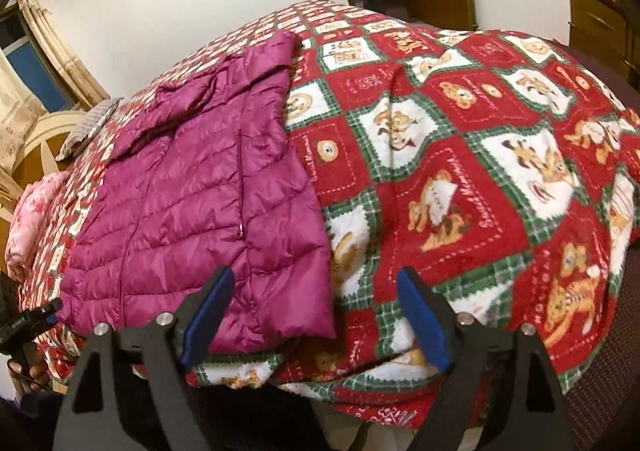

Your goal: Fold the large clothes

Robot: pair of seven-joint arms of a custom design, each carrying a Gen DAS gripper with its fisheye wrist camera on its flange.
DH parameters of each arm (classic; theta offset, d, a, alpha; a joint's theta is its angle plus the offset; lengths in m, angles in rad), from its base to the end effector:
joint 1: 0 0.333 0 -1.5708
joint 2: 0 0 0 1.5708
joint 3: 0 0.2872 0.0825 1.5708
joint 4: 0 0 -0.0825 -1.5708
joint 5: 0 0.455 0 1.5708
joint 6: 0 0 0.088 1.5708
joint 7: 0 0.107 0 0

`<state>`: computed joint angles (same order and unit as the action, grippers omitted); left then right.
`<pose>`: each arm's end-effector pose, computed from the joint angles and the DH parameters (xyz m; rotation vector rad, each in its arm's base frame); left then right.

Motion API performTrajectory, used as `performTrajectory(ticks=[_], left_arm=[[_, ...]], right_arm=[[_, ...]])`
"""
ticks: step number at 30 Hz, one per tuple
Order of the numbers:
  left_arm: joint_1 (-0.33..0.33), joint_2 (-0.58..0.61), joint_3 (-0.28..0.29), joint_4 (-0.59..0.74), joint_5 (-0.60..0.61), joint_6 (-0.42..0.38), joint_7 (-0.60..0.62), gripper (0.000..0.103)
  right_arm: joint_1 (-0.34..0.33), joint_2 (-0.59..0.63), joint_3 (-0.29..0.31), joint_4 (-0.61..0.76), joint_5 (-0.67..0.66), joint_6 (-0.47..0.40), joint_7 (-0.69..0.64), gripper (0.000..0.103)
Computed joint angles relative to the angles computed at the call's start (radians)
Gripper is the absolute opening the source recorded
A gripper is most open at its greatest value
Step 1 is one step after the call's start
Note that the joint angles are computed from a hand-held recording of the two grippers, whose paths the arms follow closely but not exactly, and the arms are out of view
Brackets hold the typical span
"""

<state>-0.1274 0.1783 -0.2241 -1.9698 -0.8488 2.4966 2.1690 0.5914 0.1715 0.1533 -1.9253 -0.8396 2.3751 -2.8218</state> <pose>0.6377 -0.2258 0.3524 1.6320 -2.2840 1.0409 0.5078 0.4538 0.3703 -1.1714 2.2530 -0.5399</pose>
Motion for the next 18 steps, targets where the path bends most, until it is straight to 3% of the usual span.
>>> performTrajectory(ticks=[5,9,11,13,15,17,18], left_arm=[[-0.002,0.013,-0.001,0.009,0.009,0.01,-0.005,0.075],[-0.004,0.026,-0.008,0.023,0.003,0.023,0.019,0.074],[-0.008,0.036,-0.009,0.037,0.024,0.013,0.016,0.05],[-0.011,0.043,-0.009,0.044,0.045,0.001,0.008,0.04],[-0.016,0.039,-0.01,0.034,0.058,0.023,0.01,0.033],[-0.014,0.038,-0.012,0.029,0.054,0.032,0.014,0.023],[-0.009,0.038,-0.013,0.029,0.041,0.026,0.02,0.018]], right_arm=[[0.003,0.047,-0.004,0.062,0.008,-0.01,-0.065,0.085],[-0.013,0.101,-0.004,0.103,0.104,0.0,-0.169,0.085],[-0.019,0.129,-0.009,0.113,0.141,0.037,-0.193,0.08],[-0.02,0.149,-0.013,0.121,0.171,0.07,-0.212,0.073],[0.003,0.176,-0.018,0.168,0.164,0.004,-0.25,0.069],[0.012,0.18,-0.021,0.182,0.169,-0.012,-0.282,0.047],[0.016,0.175,-0.024,0.179,0.166,-0.006,-0.282,0.043]])
